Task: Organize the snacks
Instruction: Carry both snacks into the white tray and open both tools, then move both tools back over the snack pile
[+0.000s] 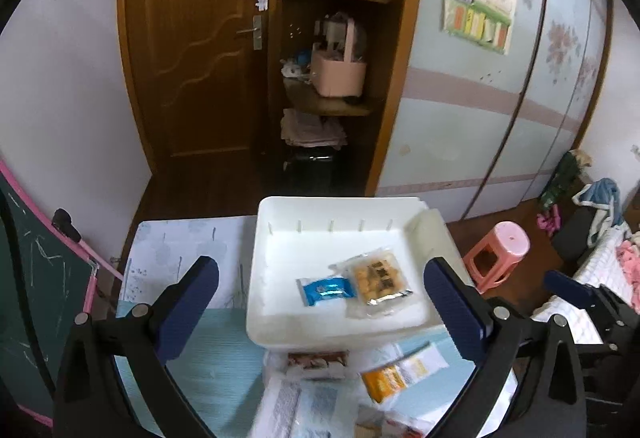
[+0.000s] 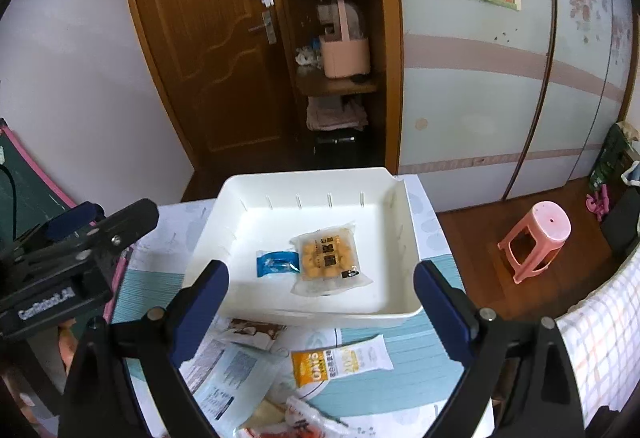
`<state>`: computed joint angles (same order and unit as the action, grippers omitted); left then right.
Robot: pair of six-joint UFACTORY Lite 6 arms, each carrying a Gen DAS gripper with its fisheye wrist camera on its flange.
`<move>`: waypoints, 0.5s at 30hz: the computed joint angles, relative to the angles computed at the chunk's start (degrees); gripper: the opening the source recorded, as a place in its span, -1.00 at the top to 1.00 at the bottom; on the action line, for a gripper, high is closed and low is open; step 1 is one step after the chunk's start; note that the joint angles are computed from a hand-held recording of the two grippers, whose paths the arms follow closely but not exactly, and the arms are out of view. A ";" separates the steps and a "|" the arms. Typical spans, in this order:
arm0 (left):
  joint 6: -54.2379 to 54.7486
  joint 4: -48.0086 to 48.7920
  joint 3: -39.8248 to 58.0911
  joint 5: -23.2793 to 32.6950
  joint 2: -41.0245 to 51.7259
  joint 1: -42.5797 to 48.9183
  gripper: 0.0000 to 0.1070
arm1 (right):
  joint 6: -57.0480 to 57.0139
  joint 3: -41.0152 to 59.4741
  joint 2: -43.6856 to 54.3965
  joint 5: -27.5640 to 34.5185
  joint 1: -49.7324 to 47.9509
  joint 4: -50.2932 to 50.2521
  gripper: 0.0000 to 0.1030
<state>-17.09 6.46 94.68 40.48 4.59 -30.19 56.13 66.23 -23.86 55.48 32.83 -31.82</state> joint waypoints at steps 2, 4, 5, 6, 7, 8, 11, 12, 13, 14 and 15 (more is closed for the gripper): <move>0.08 -0.16 -1.40 1.13 -3.61 -0.73 -0.91 | 3.69 0.35 -1.75 3.64 4.34 -2.98 -0.84; -0.88 2.16 -3.11 1.77 -7.04 -2.24 -0.91 | 6.41 1.18 -2.91 7.00 8.47 -5.19 -0.84; -1.77 3.90 -3.81 2.25 -8.61 -3.22 -0.91 | 8.51 1.80 -3.65 9.47 11.66 -6.91 -0.84; -2.62 5.78 -4.56 2.91 -10.30 -4.36 -0.91 | 9.99 2.18 -4.05 11.13 13.92 -8.21 -0.84; -3.40 7.46 -5.41 3.68 -12.29 -5.49 -0.91 | 12.43 2.84 -4.53 14.26 18.05 -10.57 -0.84; -3.61 8.05 -5.93 4.34 -13.69 -6.14 -0.91 | 13.70 3.22 -4.56 16.33 20.72 -11.89 -0.84; -3.24 7.91 -7.68 6.36 -18.27 -7.38 -0.91 | 18.83 4.67 -4.62 23.86 31.03 -16.65 -0.84; -3.35 8.04 -8.59 6.81 -19.83 -7.77 -0.91 | 20.83 5.12 -4.46 27.21 35.26 -18.67 -0.84; -3.25 7.98 -9.61 7.34 -21.70 -8.20 -0.91 | 22.65 5.21 -4.30 30.18 39.10 -20.50 -0.84; -3.28 7.98 -10.38 7.97 -23.28 -8.53 -0.91 | 24.12 5.35 -4.12 32.60 42.30 -21.93 -0.84; -3.56 8.12 -11.13 8.79 -24.84 -8.94 -0.91 | 25.43 5.34 -4.07 35.03 45.50 -23.34 -0.84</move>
